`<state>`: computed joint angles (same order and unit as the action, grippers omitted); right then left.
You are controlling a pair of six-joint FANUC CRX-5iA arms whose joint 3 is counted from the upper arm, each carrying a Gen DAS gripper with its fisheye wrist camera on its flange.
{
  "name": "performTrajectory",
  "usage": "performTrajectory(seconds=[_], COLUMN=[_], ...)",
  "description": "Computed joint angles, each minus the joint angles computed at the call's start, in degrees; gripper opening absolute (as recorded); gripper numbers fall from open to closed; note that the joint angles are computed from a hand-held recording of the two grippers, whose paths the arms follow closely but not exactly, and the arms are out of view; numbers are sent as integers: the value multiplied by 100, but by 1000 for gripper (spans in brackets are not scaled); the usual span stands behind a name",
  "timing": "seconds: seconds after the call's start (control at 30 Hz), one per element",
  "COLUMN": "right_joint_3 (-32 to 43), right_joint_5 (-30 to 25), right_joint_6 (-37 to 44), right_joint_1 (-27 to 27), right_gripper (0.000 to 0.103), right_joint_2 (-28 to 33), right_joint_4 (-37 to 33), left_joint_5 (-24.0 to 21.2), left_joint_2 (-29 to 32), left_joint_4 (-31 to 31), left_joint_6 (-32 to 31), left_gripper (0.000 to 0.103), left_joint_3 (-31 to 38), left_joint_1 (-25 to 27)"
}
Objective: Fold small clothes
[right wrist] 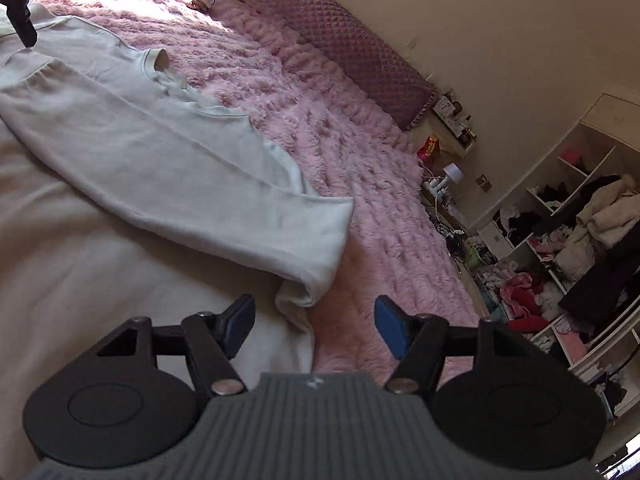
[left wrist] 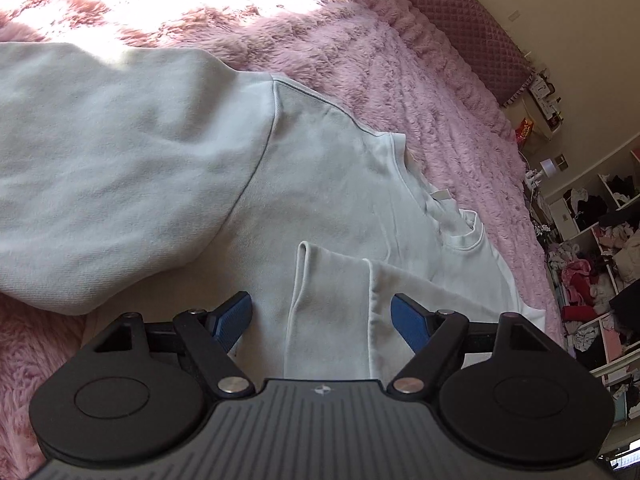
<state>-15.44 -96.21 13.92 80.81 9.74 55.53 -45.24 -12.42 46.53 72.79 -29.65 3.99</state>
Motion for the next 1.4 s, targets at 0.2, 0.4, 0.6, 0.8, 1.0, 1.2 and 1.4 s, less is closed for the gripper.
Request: performTrajectory(seconds=[0.2, 0.4, 0.6, 0.8, 1.0, 1.2, 1.4], right_joint_3=[-79, 215, 351, 458, 456, 359, 201], right_joint_5=[33, 45, -65, -56, 159, -97, -41], right_joint_6=[137, 132, 178, 12, 258, 382, 656], right_joint_1=[-120, -233, -372, -477, -596, -629, -569], right_gripper=[62, 62, 62, 62, 52, 0, 0], right_joint_2=[69, 262, 465, 591, 738, 798, 646], right_joint_4=[-50, -81, -97, -105, 69, 217, -123], left_joint_5=[-45, 33, 446, 1456, 880, 995, 616], left_joint_2=[299, 302, -88, -626, -263, -371, -176], left_joint_4=[362, 409, 1128, 2135, 854, 634, -606], left_joint_6=[-380, -457, -909, -1437, -580, -218, 781], left_gripper=[81, 7, 5, 5, 5, 5, 5], left_joint_3=[99, 38, -287, -689, -331, -500, -48], left_joint_1=[-156, -177, -261, -428, 44, 83, 165])
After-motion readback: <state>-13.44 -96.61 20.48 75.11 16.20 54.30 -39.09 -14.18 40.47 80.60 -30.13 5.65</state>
